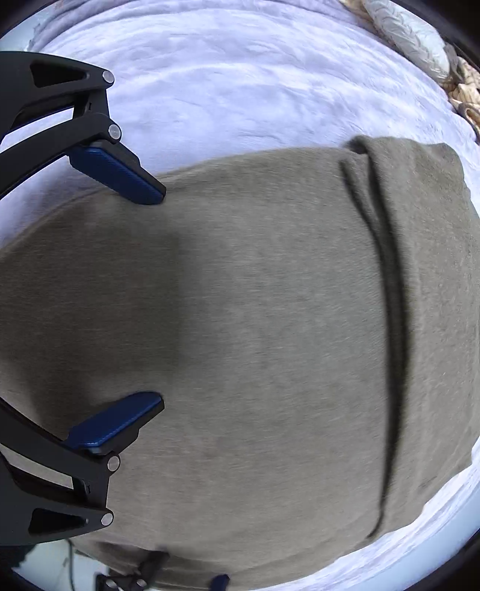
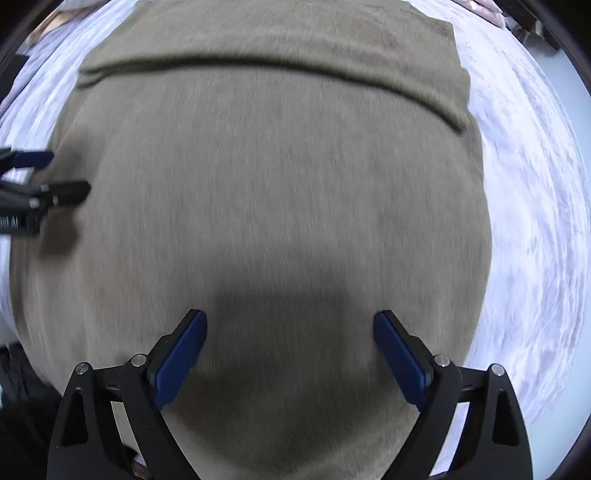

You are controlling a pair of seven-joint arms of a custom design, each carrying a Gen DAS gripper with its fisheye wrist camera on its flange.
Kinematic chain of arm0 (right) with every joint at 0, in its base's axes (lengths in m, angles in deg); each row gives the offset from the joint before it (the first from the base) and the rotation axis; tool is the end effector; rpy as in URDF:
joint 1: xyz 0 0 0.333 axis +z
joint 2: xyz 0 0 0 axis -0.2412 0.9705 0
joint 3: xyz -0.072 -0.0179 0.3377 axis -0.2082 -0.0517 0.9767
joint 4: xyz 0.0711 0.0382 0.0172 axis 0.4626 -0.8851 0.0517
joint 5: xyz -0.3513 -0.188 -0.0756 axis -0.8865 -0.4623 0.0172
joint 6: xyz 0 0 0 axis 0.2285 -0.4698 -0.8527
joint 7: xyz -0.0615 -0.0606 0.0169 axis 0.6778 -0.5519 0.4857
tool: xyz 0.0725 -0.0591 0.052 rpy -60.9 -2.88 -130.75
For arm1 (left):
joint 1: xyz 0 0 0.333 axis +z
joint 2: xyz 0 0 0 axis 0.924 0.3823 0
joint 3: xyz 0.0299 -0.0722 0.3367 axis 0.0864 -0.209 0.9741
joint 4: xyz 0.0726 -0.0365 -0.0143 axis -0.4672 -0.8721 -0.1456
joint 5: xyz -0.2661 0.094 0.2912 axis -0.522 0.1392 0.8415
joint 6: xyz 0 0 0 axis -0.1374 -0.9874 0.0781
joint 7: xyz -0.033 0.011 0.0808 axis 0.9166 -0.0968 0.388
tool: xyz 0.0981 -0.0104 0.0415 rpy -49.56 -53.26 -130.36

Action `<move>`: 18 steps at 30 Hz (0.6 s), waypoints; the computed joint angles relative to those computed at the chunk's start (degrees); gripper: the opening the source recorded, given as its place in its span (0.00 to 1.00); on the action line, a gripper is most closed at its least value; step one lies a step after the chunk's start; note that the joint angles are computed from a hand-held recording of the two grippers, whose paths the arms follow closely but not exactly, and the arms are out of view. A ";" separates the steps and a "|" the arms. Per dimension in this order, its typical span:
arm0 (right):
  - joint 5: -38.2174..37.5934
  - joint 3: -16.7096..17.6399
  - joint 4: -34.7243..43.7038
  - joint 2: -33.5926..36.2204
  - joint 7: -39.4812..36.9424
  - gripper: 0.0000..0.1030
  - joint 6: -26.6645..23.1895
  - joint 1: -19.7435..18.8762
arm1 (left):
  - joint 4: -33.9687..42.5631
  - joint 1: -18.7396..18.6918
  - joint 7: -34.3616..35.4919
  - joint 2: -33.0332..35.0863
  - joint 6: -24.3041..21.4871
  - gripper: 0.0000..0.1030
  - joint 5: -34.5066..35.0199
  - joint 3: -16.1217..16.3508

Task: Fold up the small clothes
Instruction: 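Move both grippers over the olive sweater toward its ribbed hem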

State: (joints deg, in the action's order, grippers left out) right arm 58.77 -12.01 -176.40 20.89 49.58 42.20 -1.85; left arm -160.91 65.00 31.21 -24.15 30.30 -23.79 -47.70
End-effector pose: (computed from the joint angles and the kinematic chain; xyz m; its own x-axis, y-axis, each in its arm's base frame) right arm 0.6143 0.1493 0.5196 0.7155 -0.6946 0.0750 -0.6932 -0.7192 -0.0473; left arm 0.5023 -0.0936 0.5399 0.2462 -0.9692 -0.0066 -0.9679 -0.2455 -0.0537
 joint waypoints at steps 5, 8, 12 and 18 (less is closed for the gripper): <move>1.88 -2.00 -9.80 -7.40 -10.37 0.92 3.02 -3.55 | -2.68 -1.08 -5.21 -7.07 -6.57 0.99 0.24 -1.47; 1.63 -2.47 -12.33 -10.23 -16.36 0.92 3.56 -4.47 | -2.72 -2.34 -8.04 -10.75 -7.04 0.99 -1.56 -2.39; 5.49 -2.53 -15.77 -15.03 -19.86 0.92 5.13 -3.93 | -0.70 -5.73 -11.30 -8.06 -8.48 0.99 -5.18 -4.60; 5.74 -1.64 -20.18 -16.27 -20.10 0.92 7.36 -2.78 | -5.08 -7.93 -18.31 -10.31 -8.88 1.00 -5.03 -5.46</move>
